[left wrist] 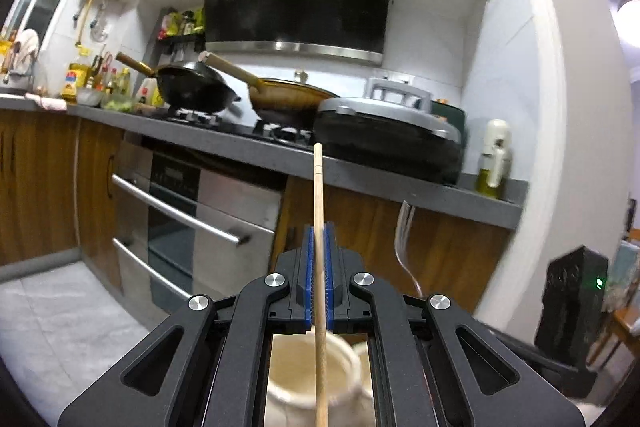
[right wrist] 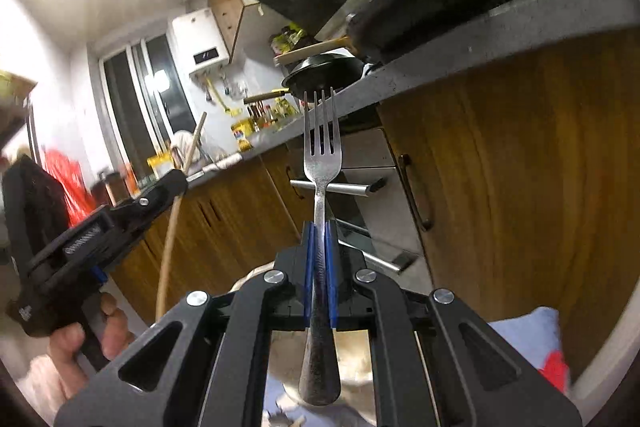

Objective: Organize utensils
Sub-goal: 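Lift the chopstick and silver fork and carry them toward the ceramic holder, then drop the chopstick into the tall cup while the right tool drops the fork into the short cup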

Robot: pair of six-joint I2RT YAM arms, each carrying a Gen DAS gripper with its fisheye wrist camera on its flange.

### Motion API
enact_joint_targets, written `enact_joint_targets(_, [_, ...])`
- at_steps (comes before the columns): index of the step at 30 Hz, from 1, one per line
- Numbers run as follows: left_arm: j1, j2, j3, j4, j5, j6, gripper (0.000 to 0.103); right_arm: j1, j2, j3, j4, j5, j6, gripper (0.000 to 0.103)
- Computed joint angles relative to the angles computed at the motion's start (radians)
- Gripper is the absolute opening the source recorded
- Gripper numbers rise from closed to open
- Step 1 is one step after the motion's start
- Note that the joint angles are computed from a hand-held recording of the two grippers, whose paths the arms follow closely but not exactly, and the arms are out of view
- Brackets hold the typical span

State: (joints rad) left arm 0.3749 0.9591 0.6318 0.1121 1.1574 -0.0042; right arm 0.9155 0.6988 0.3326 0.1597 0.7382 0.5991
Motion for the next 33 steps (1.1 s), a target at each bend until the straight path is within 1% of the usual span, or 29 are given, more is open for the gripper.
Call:
enact_joint_targets(1, [-0.05,0.013,-0.009,0.06,-0.065,-0.028,0.005,-0.056,0.022,-0.015,0.051,-0.064,0.001,0.006])
enact_joint_targets(2, [-0.092,0.023,-0.017,0.1,-0.127,-0.039,0.005,-0.102,0.025,-0.027,0.067,-0.112,0.006,0.006])
enact_joint_targets(3, [-0.121,0.038,-0.015,0.121,-0.169,-0.04,0.005,-0.135,0.046,-0.033,0.08,-0.135,0.009,0.006])
enact_joint_targets(5, [-0.179,0.084,-0.009,0.164,-0.24,-0.059,0.005,-0.139,0.075,-0.052,0.116,-0.116,0.001,0.006])
enact_joint_targets(8, [-0.218,0.14,0.001,0.201,-0.277,-0.08,0.005,-0.137,0.102,-0.061,0.136,-0.077,-0.013,0.006])
enact_joint_targets(9, [-0.222,0.143,-0.01,0.22,-0.287,-0.078,0.005,-0.121,0.11,-0.065,0.148,-0.051,-0.02,0.006])
enact_joint_targets(11, [-0.241,0.148,-0.038,0.263,-0.341,-0.064,0.005,-0.103,0.151,-0.065,0.189,-0.009,-0.046,0.006])
enact_joint_targets(13, [-0.244,0.162,-0.048,0.273,-0.35,-0.06,0.005,-0.084,0.186,-0.061,0.209,0.018,-0.061,0.006])
enact_joint_targets(14, [-0.241,0.173,-0.04,0.244,-0.336,-0.044,0.005,-0.083,0.204,-0.052,0.203,0.015,-0.061,0.006])
enact_joint_targets(16, [-0.227,0.169,-0.054,0.241,-0.316,-0.023,0.005,-0.068,0.204,-0.032,0.158,0.02,-0.055,0.006])
enact_joint_targets(18, [-0.204,0.149,-0.062,0.202,-0.294,0.016,0.005,-0.03,0.205,-0.006,0.073,0.066,-0.034,0.006])
enact_joint_targets(19, [-0.188,0.142,-0.058,0.169,-0.27,0.035,0.005,-0.017,0.198,0.001,0.043,0.081,-0.023,0.006])
enact_joint_targets(20, [-0.155,0.126,-0.047,0.083,-0.222,0.088,0.005,0.006,0.185,0.009,-0.008,0.101,0.0,0.006])
enact_joint_targets(21, [-0.133,0.101,-0.06,0.059,-0.209,0.106,0.005,0.03,0.173,0.023,-0.072,0.128,0.033,0.006])
enact_joint_targets(23, [-0.079,0.062,-0.084,0.015,-0.164,0.151,0.005,0.055,0.15,0.04,-0.149,0.149,0.073,0.006])
enact_joint_targets(25, [-0.037,0.042,-0.084,-0.08,-0.134,0.232,0.005,0.088,0.131,0.041,-0.204,0.174,0.111,0.006])
enact_joint_targets(26, [-0.02,0.039,-0.078,-0.141,-0.125,0.284,0.005,0.097,0.132,0.043,-0.212,0.18,0.119,0.006])
enact_joint_targets(29, [0.015,0.027,-0.089,-0.189,-0.115,0.332,0.005,0.144,0.149,0.051,-0.26,0.222,0.165,0.006])
enact_joint_targets(33, [0.065,0.034,-0.088,-0.23,-0.071,0.364,0.005,0.216,0.191,0.09,-0.401,0.305,0.277,0.006])
